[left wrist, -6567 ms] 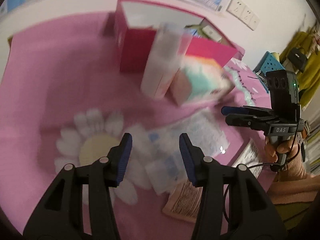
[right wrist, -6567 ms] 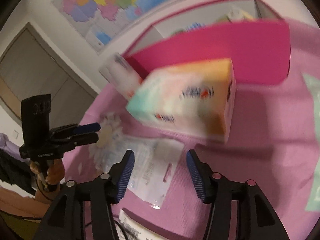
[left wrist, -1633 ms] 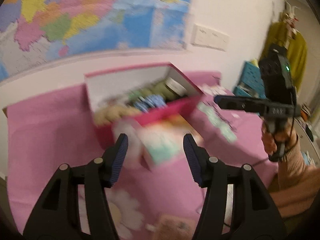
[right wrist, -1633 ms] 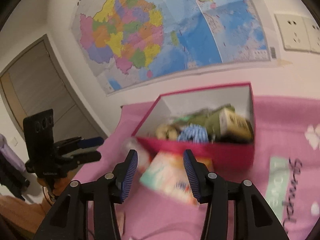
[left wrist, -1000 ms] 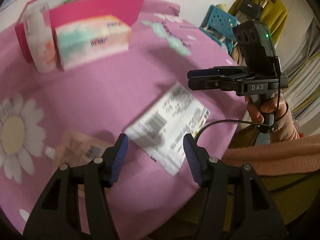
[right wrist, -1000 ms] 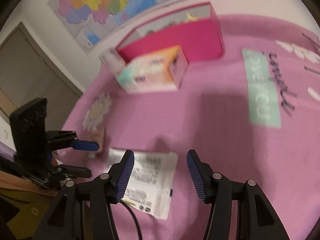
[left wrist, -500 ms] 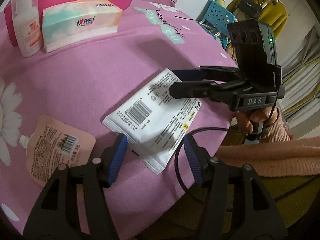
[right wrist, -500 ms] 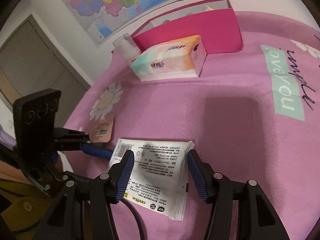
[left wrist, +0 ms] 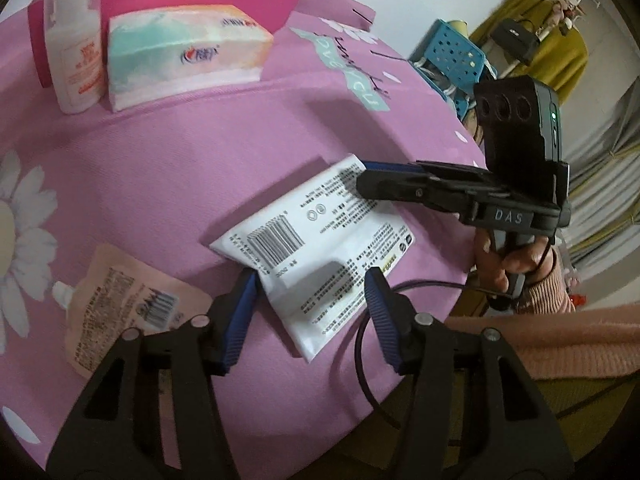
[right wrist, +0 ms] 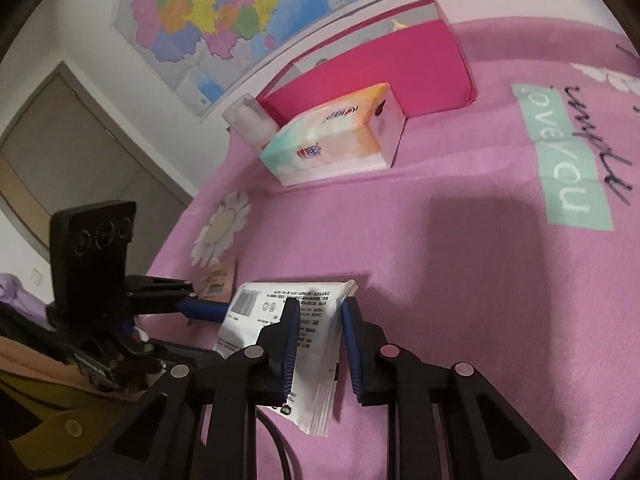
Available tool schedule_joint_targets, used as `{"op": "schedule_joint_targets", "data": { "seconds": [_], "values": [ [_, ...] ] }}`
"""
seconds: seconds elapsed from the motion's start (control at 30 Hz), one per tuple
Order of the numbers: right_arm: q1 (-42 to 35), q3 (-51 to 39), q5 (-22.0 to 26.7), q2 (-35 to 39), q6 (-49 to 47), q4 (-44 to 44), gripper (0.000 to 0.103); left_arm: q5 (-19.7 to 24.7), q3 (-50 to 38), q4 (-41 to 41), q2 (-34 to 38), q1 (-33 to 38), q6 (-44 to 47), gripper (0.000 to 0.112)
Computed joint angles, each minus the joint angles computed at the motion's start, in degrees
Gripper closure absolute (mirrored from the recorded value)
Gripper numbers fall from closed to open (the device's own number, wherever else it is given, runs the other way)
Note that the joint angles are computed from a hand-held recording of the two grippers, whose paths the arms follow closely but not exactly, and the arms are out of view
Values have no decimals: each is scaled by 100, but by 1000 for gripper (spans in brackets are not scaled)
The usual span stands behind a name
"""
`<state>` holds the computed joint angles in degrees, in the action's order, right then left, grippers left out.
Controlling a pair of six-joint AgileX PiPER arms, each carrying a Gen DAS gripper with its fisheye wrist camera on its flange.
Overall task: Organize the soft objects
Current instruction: 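Carry the wipes packet into the pink box and open the right gripper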
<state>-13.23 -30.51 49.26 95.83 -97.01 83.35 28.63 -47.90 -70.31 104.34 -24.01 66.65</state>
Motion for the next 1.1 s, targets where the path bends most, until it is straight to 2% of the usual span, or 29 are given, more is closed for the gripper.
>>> {"op": "schedule_joint_targets", "data": {
  "seconds": [0.2, 0.53, 0.83, 1.1],
  "values": [
    [96, -121, -141, -312, 138, 152, 82, -164, 53, -55, -355, 0, 96, 56],
    [167, -721, -15, -473, 545, 207, 82, -418, -418, 483, -553, 77, -468, 56],
    [439, -1548, -111, -318, 869, 390, 82, -663, -1180, 1457, -554, 108, -1452, 56],
    [529, -2420, -120, 31, 1256, 411, 82, -604, -2164, 2556, -168, 180, -2425, 56]
  ]
}}
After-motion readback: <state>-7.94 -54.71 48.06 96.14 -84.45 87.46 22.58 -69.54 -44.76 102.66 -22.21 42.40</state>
